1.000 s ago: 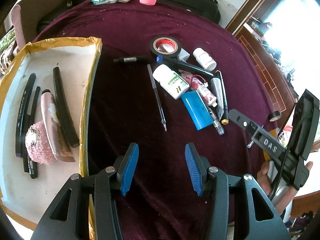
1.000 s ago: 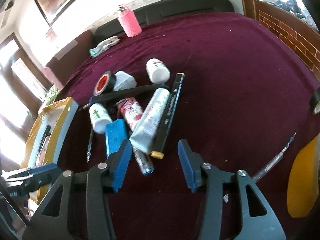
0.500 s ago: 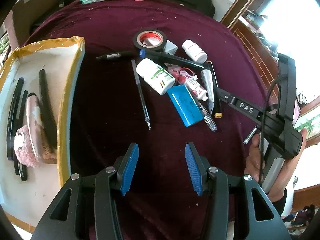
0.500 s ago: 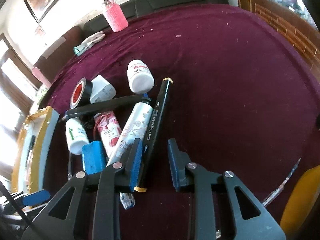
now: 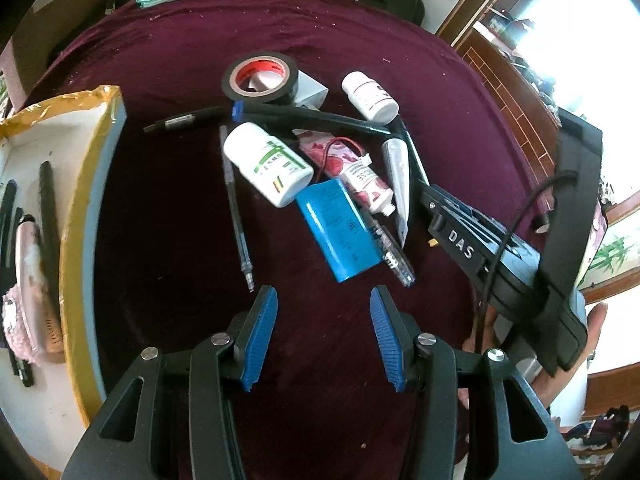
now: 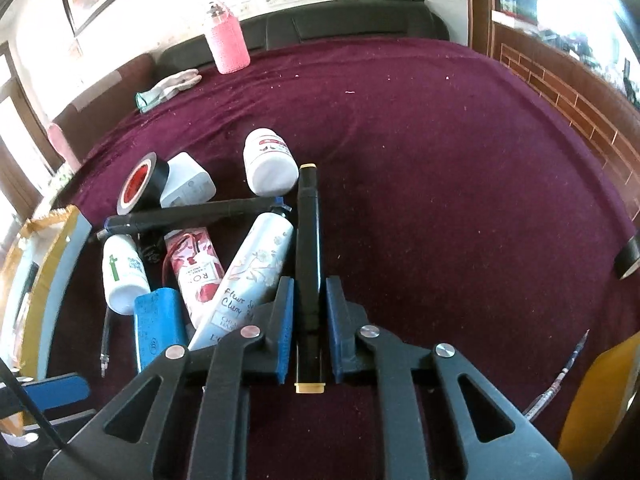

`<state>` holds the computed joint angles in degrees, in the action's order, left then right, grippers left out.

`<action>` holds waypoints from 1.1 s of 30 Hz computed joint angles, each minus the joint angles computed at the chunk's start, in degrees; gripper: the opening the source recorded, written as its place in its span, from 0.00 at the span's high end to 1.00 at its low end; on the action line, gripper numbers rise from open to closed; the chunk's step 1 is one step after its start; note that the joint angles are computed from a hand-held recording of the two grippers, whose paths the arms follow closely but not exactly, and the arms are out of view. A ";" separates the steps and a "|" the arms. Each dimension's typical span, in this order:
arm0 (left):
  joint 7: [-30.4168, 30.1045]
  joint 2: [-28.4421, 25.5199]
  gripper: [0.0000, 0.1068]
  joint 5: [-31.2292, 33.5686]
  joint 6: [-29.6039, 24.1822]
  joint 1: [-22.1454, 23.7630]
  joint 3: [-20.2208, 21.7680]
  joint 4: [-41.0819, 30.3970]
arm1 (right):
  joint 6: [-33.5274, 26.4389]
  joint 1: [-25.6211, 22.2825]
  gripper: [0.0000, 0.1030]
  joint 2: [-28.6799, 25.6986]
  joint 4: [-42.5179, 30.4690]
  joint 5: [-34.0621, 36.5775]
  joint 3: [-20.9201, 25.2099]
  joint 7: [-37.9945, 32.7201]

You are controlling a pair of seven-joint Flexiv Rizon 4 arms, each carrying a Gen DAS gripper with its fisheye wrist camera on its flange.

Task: Organize objects
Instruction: 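Grasp the yellow-capped black marker with the right tool while the left tool approaches the blue battery, then close the left tool on the blue battery pack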

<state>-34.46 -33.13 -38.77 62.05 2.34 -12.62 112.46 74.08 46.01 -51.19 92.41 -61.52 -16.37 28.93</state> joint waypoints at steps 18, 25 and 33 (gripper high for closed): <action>-12.87 -6.06 0.59 8.31 0.11 -4.85 2.49 -8.05 | 10.63 2.39 0.88 -0.57 1.78 -5.21 -7.75 11.51; -11.31 -5.59 0.61 12.00 5.44 -3.94 0.89 -5.24 | 14.95 4.69 0.88 -1.15 2.72 -5.24 -12.28 14.59; -7.75 -3.13 0.71 14.85 7.39 -2.35 0.90 -1.46 | 18.45 8.33 0.88 -2.28 4.12 -0.61 -17.01 13.54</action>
<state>-42.21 -36.26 -23.92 69.45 -0.01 -11.72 110.99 92.53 54.34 -53.47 96.52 -62.13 -33.38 42.47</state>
